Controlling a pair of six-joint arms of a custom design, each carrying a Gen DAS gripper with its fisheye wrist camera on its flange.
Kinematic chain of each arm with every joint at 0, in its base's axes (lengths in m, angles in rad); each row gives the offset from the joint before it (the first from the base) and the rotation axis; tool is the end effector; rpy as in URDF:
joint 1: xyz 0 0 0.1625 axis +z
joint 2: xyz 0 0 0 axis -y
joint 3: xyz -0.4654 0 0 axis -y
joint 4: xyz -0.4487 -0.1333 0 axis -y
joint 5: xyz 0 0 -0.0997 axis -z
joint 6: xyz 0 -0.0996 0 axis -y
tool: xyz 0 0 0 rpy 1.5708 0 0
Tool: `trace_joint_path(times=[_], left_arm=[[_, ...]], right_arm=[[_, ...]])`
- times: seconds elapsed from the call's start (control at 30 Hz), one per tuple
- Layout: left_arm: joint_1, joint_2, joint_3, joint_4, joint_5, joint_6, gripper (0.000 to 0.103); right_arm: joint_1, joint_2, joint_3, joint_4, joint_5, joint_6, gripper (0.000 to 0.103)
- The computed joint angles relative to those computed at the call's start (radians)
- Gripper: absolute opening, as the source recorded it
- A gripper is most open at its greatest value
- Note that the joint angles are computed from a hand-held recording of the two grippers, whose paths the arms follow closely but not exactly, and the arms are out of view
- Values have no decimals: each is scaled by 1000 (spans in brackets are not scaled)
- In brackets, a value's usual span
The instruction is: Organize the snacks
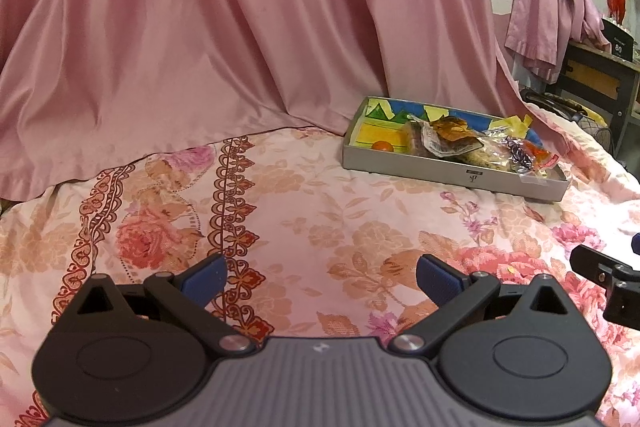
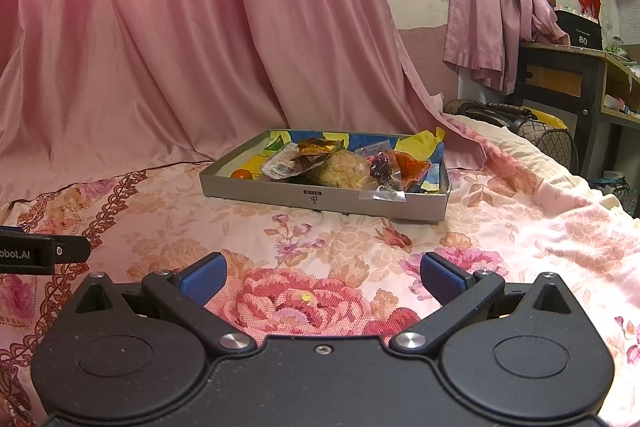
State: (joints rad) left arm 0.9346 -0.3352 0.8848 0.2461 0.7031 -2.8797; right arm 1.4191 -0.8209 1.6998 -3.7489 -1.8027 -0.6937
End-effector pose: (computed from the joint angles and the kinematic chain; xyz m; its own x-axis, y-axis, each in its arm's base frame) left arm -0.3046 -0.7646 -0.0346 -0.6988 0.1051 -0.7075 0.6267 0.5667 -0.5348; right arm -0.0002 -0.7320 0.2276 -0.7399 0.1118 0.6634 -0.5626 0.4379 -0.7013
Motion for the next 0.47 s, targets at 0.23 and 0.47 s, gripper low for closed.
trace_joint_path(times=[0.23,0.47], left_arm=[[0,-1,2,1,14,17,103],[-1,-3,6,-2,22,25,103]], right_arm=[[1,1,-3,3,-2,0,102],[1,2,-4,4,-4,0,102]])
